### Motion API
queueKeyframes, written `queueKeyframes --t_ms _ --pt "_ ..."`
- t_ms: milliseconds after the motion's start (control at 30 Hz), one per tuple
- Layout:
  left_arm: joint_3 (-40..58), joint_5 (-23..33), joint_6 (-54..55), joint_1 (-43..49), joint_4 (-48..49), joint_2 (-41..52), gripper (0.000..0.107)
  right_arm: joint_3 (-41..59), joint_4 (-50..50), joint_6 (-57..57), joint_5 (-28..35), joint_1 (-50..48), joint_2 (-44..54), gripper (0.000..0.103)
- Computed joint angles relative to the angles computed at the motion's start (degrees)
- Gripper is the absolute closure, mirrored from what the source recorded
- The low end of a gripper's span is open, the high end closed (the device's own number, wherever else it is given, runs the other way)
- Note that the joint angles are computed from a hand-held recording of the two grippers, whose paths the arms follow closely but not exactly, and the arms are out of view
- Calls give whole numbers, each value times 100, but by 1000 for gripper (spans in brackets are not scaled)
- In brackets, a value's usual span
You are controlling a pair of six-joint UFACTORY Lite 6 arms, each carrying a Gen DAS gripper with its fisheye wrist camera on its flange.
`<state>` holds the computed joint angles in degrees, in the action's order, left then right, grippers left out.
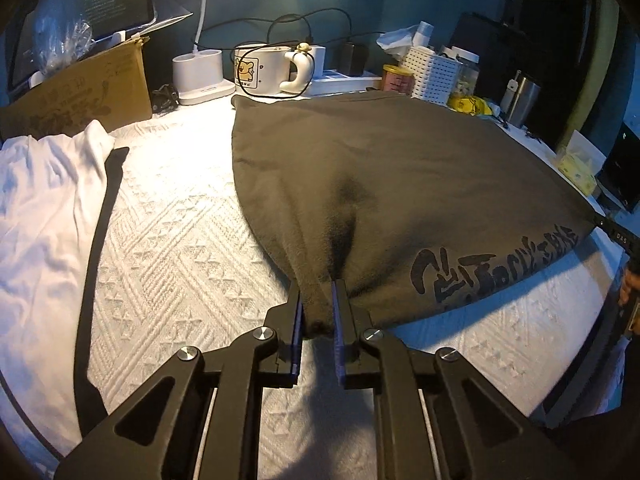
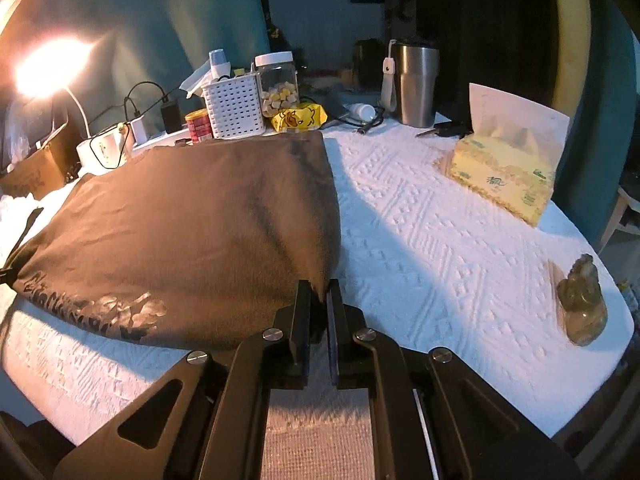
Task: Fold small clothes
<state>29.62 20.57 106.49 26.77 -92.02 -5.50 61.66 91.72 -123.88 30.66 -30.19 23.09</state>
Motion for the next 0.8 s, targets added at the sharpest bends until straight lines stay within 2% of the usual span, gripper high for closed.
queueKeyframes --t_ms 800 --pt "-1399 131 -2379 -367 2257 -2100 96 -1163 -56 -736 528 -1284 -777 95"
